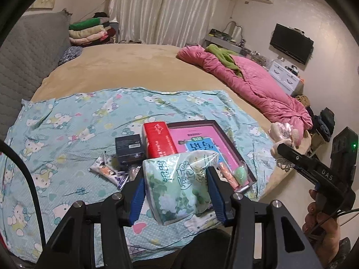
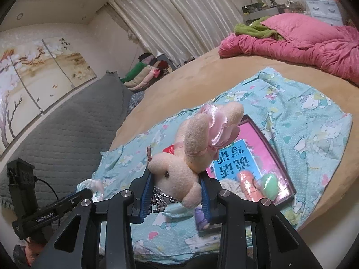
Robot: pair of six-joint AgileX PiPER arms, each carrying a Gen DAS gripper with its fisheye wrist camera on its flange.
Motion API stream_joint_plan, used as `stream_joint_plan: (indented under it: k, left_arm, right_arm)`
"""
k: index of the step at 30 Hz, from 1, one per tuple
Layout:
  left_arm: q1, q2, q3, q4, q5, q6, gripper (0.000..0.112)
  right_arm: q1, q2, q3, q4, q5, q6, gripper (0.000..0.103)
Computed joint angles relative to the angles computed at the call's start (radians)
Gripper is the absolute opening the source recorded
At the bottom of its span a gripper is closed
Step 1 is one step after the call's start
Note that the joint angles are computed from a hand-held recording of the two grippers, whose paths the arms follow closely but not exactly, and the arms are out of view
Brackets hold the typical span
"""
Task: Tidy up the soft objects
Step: 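Lift the bunny with the right tool while the left tool lifts the wet-wipe pack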
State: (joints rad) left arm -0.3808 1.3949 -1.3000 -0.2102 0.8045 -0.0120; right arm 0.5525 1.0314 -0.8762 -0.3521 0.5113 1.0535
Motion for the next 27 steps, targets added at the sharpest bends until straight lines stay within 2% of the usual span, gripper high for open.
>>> stream_joint_plan:
  k: [6,16,27]
  left_arm:
    - [-0.028,0.024,-0.061,0.028,0.006,-0.018,0.052]
    - [-0.088,0.118,-0.165,0.065,0.003,-0.069,0.052]
    - [-0.17,0.22,-0.225,0.095,-0.011,-0.105,0.052]
  right_arm:
    - [-0.037,-0.034,0.032,0.043,-0.024,-0.038,0.038]
    - [-0.134,-0.068,0.098,0.21,-0.074,-0.203,0.038]
    - [-0.172,-0.07,0.129,0.238,-0.079,-0.253,0.038]
